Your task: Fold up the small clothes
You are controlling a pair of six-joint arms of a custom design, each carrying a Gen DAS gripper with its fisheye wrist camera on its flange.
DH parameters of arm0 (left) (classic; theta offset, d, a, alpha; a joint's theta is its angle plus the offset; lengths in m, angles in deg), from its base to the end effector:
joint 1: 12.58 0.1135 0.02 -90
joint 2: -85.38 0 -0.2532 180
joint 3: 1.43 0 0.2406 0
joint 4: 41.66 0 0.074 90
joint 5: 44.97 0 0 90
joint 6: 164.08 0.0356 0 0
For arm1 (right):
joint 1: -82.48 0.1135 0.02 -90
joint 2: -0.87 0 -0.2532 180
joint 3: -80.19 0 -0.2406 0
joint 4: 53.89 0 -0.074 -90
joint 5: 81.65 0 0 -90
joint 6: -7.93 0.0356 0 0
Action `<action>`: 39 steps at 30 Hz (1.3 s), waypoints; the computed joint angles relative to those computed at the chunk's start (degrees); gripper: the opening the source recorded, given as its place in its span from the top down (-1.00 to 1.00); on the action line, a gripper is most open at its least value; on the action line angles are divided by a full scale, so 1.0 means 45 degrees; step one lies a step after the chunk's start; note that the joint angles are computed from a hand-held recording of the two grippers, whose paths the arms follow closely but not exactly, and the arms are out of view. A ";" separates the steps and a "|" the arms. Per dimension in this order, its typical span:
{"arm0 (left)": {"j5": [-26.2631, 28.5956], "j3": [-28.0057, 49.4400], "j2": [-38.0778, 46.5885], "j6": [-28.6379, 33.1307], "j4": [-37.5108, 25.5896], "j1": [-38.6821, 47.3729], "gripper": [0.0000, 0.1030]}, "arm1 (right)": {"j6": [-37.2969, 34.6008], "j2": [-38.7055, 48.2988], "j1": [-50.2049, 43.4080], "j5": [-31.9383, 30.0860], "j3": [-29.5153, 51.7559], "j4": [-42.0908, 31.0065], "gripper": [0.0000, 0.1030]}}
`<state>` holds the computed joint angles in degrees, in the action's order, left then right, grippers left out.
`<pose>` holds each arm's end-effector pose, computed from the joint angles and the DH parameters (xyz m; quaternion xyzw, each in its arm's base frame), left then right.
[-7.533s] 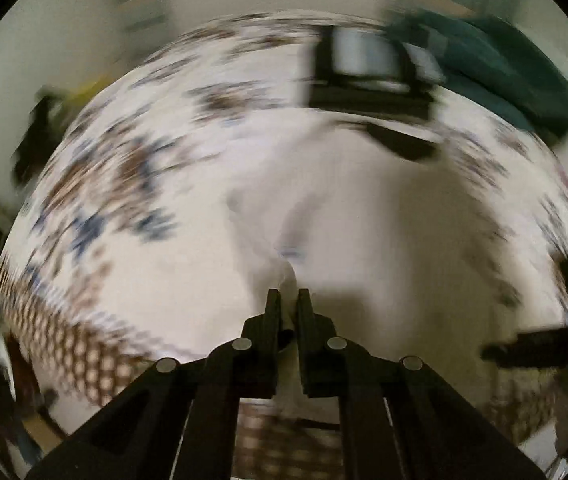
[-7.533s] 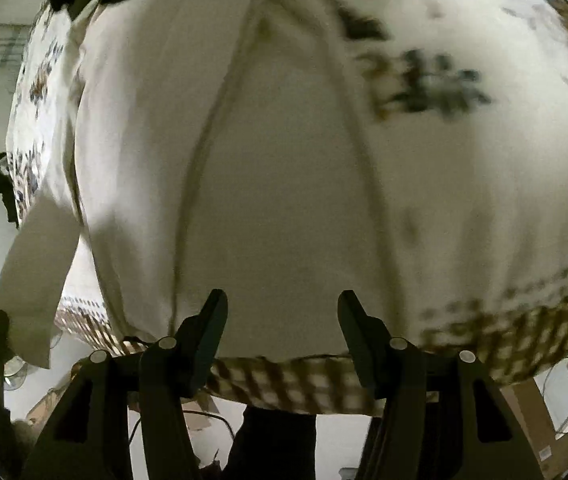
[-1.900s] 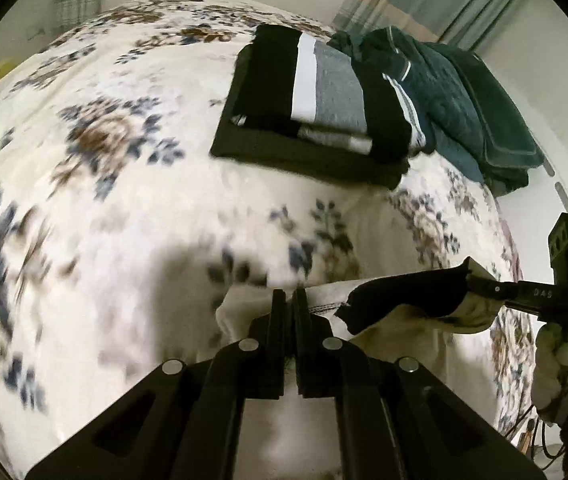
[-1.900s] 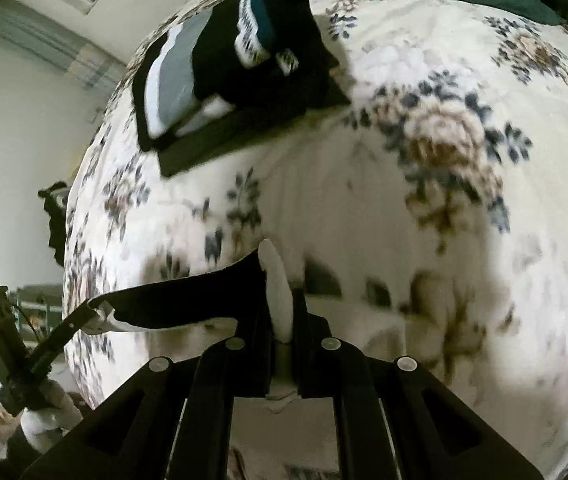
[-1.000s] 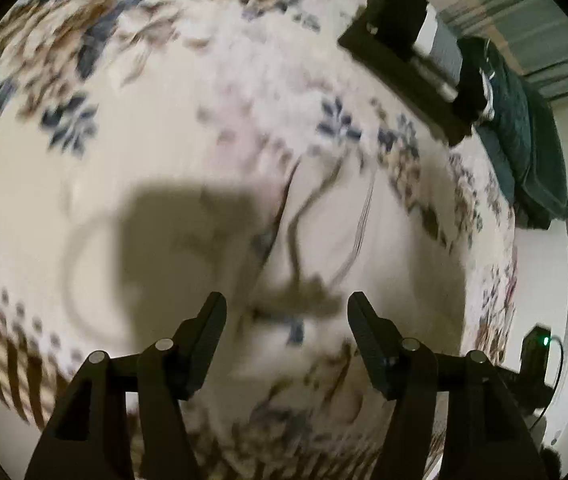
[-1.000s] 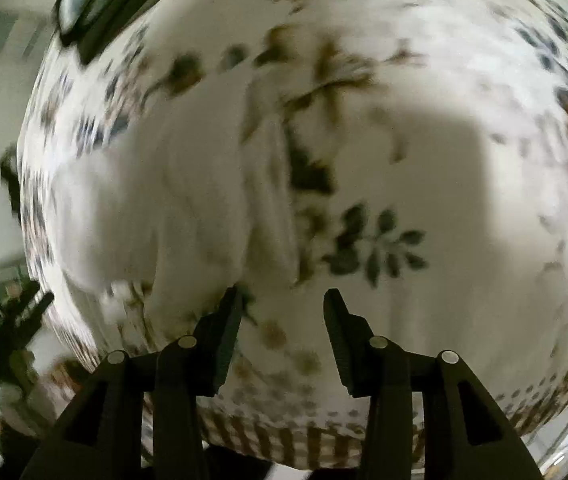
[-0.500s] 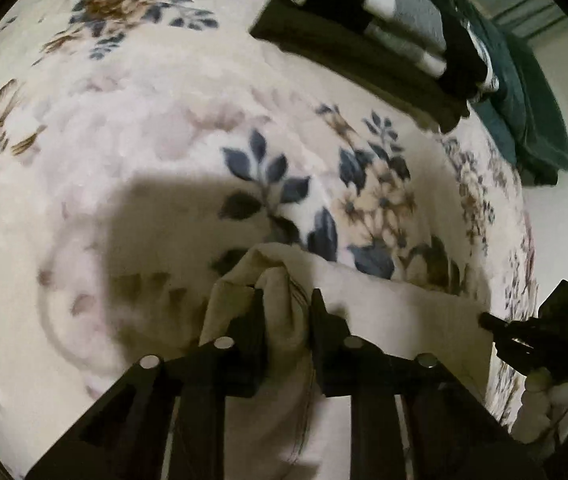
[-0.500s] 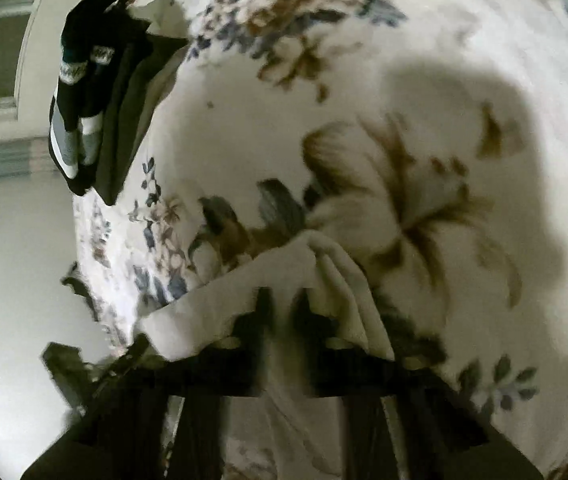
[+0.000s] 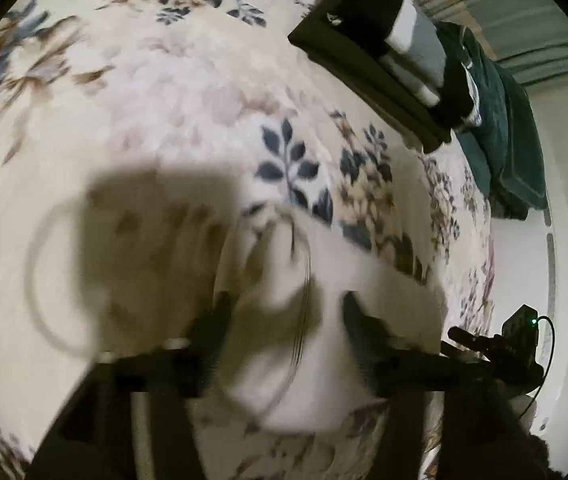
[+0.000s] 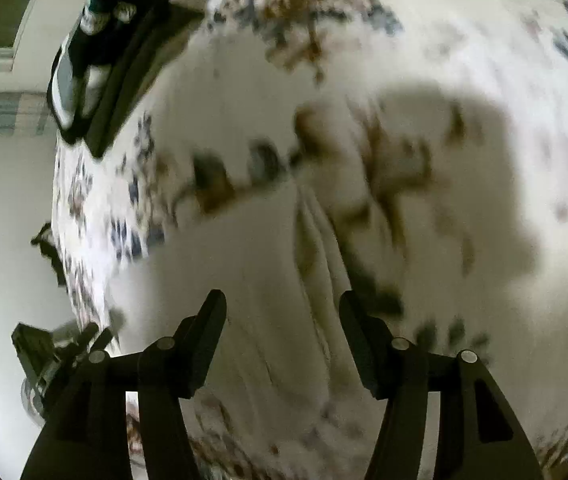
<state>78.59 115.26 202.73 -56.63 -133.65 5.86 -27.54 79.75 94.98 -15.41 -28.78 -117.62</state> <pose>0.3592 0.0990 0.2321 -0.0149 0.9571 -0.2814 0.0679 0.2343 0.0666 0.2280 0.3156 0.9135 0.2559 0.0184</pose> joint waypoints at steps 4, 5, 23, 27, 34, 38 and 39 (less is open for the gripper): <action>-0.1420 -0.2928 -0.1393 0.0513 0.0855 0.0127 -0.14 | 0.0862 -0.1260 0.0966 -0.0395 -0.1756 -0.0001 -0.18; -0.1799 -0.3631 -0.1618 0.0645 0.1184 0.0259 -0.14 | 0.1197 -0.1533 0.1204 -0.0453 -0.2249 0.0176 -0.18; 0.2735 -0.0514 0.2303 0.0426 -0.1380 0.2292 -0.14 | -0.0199 -0.0954 -0.1840 -0.3987 -0.5115 0.4685 -0.37; 0.3358 -0.0624 0.2965 0.0096 -0.0811 0.1570 -0.14 | 0.0147 0.0212 -0.1641 -0.4540 -0.5232 0.6486 -0.40; 0.3949 -0.0382 0.3037 0.0349 -0.0879 0.0702 -0.24 | 0.2319 0.1148 -0.0702 -0.4894 -0.5816 0.9868 -0.26; 0.3787 -0.0859 0.2207 0.0343 -0.0151 0.0562 0.64 | 0.2970 0.0905 -0.0273 -0.4194 -0.5808 1.0119 0.43; 0.3673 -0.0822 0.2159 0.0411 -0.0106 0.0559 0.63 | 0.3239 0.0691 -0.0173 -0.3946 -0.5847 1.0174 0.49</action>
